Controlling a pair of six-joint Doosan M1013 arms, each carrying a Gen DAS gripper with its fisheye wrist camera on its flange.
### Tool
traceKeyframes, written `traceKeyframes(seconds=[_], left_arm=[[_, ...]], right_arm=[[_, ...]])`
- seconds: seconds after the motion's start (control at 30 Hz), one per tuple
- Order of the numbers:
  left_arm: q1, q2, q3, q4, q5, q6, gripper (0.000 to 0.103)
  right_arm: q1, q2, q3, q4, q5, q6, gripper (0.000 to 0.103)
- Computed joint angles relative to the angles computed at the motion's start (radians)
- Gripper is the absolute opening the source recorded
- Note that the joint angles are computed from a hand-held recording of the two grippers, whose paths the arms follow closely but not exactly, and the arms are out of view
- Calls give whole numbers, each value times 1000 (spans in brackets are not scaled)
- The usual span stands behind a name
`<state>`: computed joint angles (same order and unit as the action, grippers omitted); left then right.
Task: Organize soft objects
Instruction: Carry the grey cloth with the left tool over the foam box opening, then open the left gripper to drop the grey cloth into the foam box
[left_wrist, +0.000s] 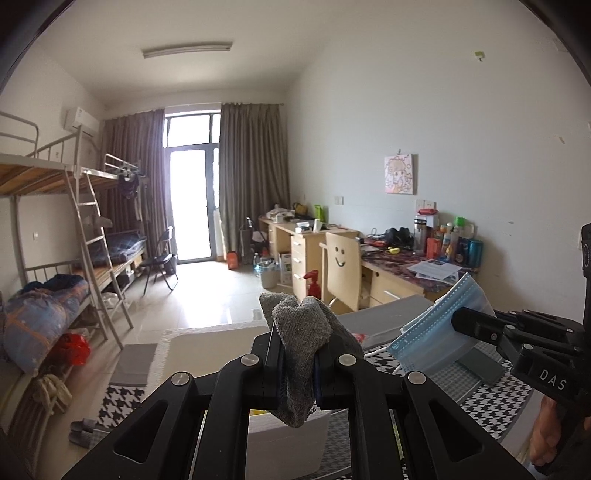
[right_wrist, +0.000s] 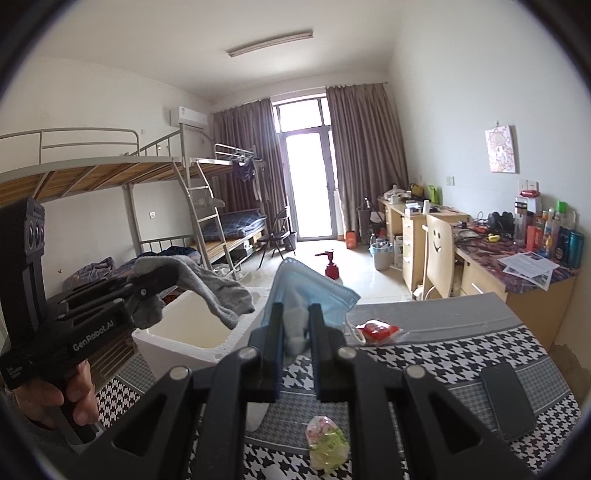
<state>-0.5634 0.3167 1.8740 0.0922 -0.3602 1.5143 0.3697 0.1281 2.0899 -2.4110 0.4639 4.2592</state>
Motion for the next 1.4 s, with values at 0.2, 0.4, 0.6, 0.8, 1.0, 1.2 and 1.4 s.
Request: traceKeyframes(seconds=[0.2,0.4,0.6,0.8,1.0,1.2,1.4], left_arm=[[5,1,-3,-95,12,82,12],[4,5,-10,-247,33,218,12],[1,12,-25,-378,46,327,12],[2,23,-38,-469,65,406,12],[13,39,-62,-468,97,398,12],[23,54,-83,-483,131,408,12],[31,68,-102,-529,162,446,12]], right_arm=[[-3,9,-13,-79,-28,59,16],[-3,20,-34,-116,-56,72,16],[-9,27,-54,-180,-85,116,16],[-10,40,-74,-189,-109,114,16],[-11,47,-89,-191,-120,108,15],[-9,55,-100,-171,-129,84,16],[-6,64,-113,-138,-137,49,16]])
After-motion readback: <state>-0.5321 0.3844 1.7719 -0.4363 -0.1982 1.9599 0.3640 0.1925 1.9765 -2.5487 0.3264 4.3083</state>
